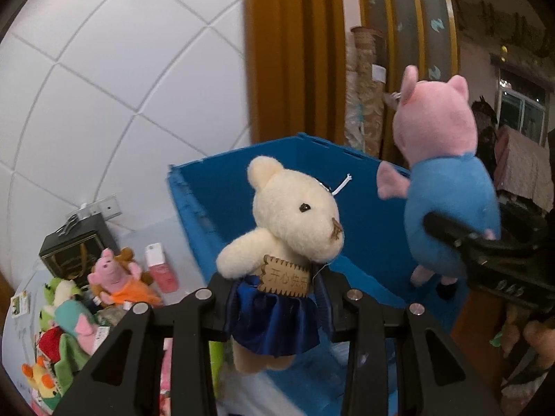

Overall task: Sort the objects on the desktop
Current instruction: 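Carry the teddy bear into the blue crate with the left tool while the right drops the pig plush in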

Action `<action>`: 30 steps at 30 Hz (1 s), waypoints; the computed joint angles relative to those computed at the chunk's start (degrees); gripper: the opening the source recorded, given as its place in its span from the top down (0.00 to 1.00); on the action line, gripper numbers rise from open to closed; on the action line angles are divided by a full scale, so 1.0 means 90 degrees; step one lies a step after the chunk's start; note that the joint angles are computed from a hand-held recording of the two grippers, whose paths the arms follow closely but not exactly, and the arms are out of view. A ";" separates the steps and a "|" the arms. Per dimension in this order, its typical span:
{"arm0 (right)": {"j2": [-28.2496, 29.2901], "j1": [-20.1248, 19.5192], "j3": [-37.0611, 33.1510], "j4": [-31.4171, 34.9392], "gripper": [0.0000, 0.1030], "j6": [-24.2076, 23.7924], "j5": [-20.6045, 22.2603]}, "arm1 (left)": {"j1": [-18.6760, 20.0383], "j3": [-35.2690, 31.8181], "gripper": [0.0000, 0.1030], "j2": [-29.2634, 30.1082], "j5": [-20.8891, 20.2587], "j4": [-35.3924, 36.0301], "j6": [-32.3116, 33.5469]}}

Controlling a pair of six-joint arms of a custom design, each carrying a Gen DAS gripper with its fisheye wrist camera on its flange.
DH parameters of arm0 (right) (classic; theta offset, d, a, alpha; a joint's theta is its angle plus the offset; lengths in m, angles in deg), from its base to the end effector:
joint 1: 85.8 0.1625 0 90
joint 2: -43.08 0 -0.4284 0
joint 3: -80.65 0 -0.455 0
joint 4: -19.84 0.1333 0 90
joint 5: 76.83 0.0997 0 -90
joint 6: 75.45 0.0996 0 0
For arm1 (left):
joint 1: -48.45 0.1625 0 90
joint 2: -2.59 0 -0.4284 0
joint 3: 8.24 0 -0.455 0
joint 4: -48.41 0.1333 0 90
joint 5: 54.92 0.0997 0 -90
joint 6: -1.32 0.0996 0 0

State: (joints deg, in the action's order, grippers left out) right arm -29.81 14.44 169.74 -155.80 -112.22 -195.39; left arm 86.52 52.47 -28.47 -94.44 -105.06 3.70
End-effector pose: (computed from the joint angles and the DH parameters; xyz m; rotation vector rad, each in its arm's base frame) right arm 0.2052 -0.6538 0.5076 0.4954 -2.0631 1.2873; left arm -0.5636 -0.7084 0.1613 0.7709 2.2389 -1.1101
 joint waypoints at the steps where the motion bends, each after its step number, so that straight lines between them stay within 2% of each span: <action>1: -0.0107 -0.0074 0.0025 0.0086 0.25 -0.0043 0.0008 | -0.0011 -0.0269 0.65 0.0187 0.0019 0.0219 -0.0061; 6: -0.0050 -0.0418 -0.0217 0.0336 0.25 -0.0514 -0.0092 | -0.0021 -0.1688 0.65 0.1045 0.0063 0.1767 -0.0525; 9: -0.0029 -0.0586 -0.0337 0.0652 0.25 -0.0621 -0.0118 | -0.0001 -0.2312 0.65 0.1386 0.0076 0.2730 -0.0851; 14: 0.0138 -0.0779 -0.0708 0.1272 0.25 -0.0764 -0.0392 | 0.0092 -0.3406 0.65 0.1900 -0.0247 0.4397 -0.1541; 16: 0.0225 -0.0841 -0.0893 0.1541 0.25 -0.0830 -0.0482 | 0.0115 -0.3791 0.65 0.2097 -0.0189 0.4878 -0.1743; 25: 0.0334 -0.0964 -0.0954 0.1582 0.24 -0.1068 -0.0699 | 0.0101 -0.4347 0.61 0.2407 0.0114 0.5472 -0.2012; 30: 0.0355 -0.0962 -0.0898 0.1345 0.20 -0.1178 -0.0731 | 0.0049 -0.4406 0.41 0.2440 0.0278 0.5599 -0.2107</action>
State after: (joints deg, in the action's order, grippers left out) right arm -26.61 5.79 161.67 -143.69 -122.82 -201.98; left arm 86.96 12.81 -6.51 -91.94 -54.67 -15.26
